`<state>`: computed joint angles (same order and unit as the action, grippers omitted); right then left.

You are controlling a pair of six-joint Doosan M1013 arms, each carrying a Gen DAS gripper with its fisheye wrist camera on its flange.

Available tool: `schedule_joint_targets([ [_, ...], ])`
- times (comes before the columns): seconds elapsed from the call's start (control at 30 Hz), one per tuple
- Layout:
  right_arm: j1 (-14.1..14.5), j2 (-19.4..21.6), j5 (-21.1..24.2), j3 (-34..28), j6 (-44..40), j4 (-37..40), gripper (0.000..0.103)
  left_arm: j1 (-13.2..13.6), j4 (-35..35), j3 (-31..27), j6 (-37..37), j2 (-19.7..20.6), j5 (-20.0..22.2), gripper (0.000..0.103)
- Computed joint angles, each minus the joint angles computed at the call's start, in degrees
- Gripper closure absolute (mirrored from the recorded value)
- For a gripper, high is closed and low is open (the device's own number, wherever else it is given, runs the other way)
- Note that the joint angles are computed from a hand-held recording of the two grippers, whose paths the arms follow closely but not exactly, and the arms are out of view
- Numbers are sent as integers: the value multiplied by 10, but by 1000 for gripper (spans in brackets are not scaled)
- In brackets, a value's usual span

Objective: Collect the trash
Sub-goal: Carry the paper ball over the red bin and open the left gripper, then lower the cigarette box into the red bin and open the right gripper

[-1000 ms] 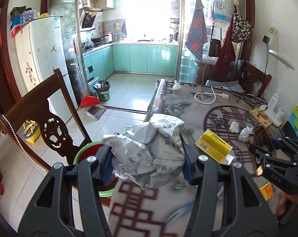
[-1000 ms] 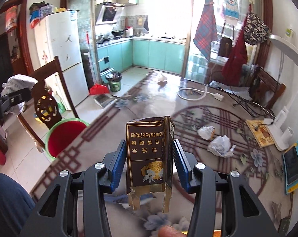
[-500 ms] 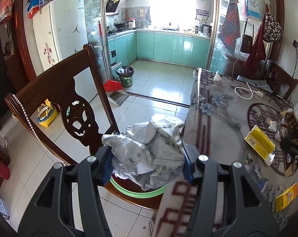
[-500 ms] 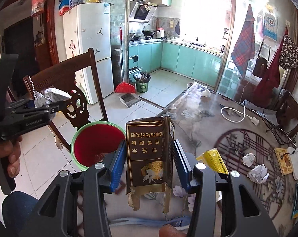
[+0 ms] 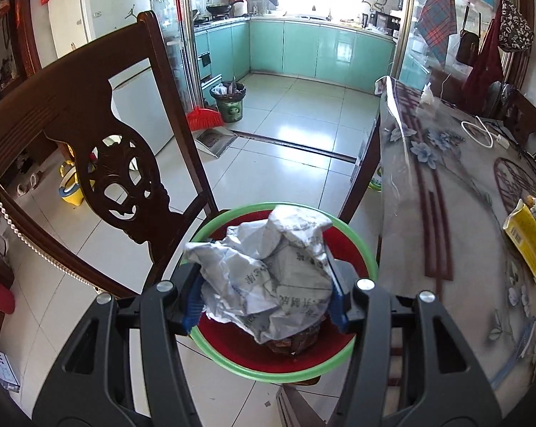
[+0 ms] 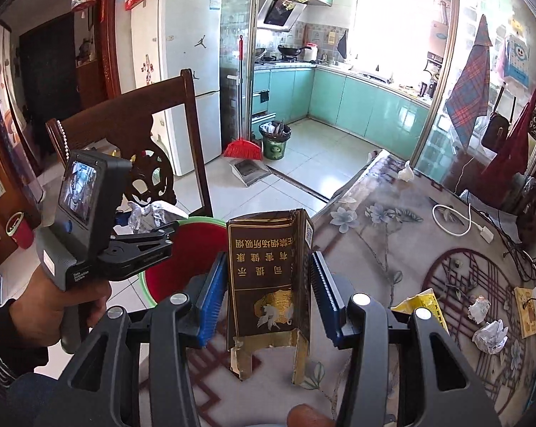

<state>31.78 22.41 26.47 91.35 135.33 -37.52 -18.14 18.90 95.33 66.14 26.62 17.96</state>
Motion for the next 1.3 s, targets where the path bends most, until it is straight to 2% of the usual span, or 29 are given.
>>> schedule_joint_targets([
  [0.17,-1,15,3,-13,-19,21,57,6,-49,-16,42,24,14,49],
  [0.23,-1,21,3,-18,-25,27,57,9,-63,-21,51,32,19,44],
  [0.3,-1,27,5,-24,-28,30,57,12,-93,-24,75,37,20,31],
  [0.5,-2,45,4,-43,-56,53,57,21,-114,-18,74,35,7,21],
  [0.63,-1,57,-1,-60,-80,73,57,26,-71,1,25,17,-14,19],
  [0.97,7,111,-7,-120,-140,120,57,47,162,63,-221,-51,-64,12],
  [1.23,13,170,39,-187,-172,150,57,63,233,90,-308,-81,-81,7],
  [1.3,14,180,51,-199,-177,155,56,64,212,91,-287,-81,-81,6],
])
